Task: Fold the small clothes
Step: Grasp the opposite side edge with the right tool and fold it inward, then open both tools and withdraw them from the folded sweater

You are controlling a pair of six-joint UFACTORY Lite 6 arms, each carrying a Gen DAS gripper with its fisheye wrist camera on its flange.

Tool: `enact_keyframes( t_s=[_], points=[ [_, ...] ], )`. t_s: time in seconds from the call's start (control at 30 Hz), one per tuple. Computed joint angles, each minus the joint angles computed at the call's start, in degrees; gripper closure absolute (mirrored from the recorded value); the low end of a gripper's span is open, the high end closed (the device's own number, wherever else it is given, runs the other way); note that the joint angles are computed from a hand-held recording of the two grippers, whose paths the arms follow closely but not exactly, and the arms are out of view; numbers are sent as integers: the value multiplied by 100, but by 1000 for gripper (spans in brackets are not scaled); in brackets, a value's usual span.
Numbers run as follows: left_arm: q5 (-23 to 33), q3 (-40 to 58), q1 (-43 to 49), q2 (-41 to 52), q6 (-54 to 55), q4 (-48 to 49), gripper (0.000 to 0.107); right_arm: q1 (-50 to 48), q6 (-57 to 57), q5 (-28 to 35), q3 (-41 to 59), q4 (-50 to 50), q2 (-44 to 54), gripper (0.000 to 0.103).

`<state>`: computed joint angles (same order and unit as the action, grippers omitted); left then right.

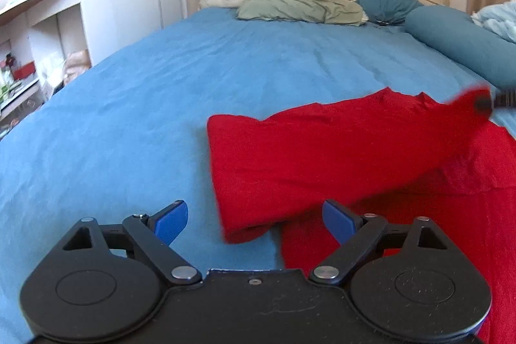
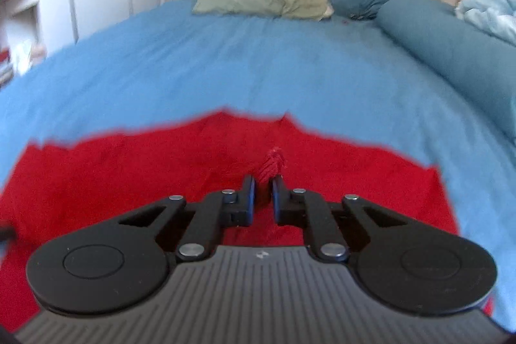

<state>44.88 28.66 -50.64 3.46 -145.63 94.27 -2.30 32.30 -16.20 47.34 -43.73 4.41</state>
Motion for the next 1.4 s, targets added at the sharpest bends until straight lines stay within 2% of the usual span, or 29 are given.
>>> enact_keyframes(
  t_s=[0.1, 0.2, 0.3, 0.43, 0.57, 0.6, 0.67, 0.7, 0.73, 0.77, 0.83, 1.0, 1.07, 1.1, 1.17, 1.23, 1.3, 1.4],
  points=[
    [-237, 183, 179, 322, -244, 326, 13, -494, 1198, 83, 782, -1214, 207, 77],
    [-333, 492, 364, 768, -484, 496, 13, -1063, 1200, 28, 1156, -1433, 428, 77],
    [-345, 747, 553, 1110, -609, 504, 13, -1658, 1673, -38, 1406, -2049, 900, 77],
    [-404, 642, 642, 1063, -840, 445, 11, -2465, 2016, -634, 1569, -2583, 1716, 77],
    [-271, 700, 420, 1039, -308, -261, 11, -2867, 1739, -868, 1542, -2703, 2256, 74],
    [-230, 651, 366, 993, -283, -313, 11, -2930, 1563, -872, 1531, -2645, 2315, 69],
    [-59, 684, 177, 888, 87, -680, 13, -3062, 866, -977, 1208, -2094, 2099, 40],
    [95, 716, 54, 844, 262, -819, 13, -3130, 558, -1103, 1027, -1849, 1936, 12],
    [361, 783, -152, 793, 465, -930, 13, -3293, 364, -1469, 775, -1845, 1723, 0],
    [552, 834, -310, 782, 512, -887, 12, -3503, 293, -1948, 486, -2080, 1507, 0],
    [734, 997, -542, 721, 580, -617, 10, -3589, 485, -2278, 330, -2579, 1336, 0],
    [252, 1603, -390, 1155, 263, 453, 9, -3247, 362, -2476, 521, -2525, 1781, 0],
    [44, 1736, -253, 1373, -74, 909, 9, -3092, 235, -2196, 706, -2302, 2099, 0],
    [-83, 1779, -153, 1490, -278, 1098, 9, -3074, 416, -2007, 937, -2444, 2343, 0],
    [-398, 1822, 72, 1680, -575, 1270, 9, -3379, 1029, -2308, 1233, -3056, 2663, 0],
    [-750, 1728, 331, 1780, -1069, 1623, 9, -3482, 1351, -2241, 1318, -3392, 2590, 0],
    [-695, 1490, 302, 1688, -1440, 1885, 9, -3560, 1517, -2215, 1256, -3665, 2372, 0],
    [-633, 1514, 186, 1699, -1183, 1635, 9, -3685, 1818, -2873, 1387, -3879, 2323, 0]
  ],
)
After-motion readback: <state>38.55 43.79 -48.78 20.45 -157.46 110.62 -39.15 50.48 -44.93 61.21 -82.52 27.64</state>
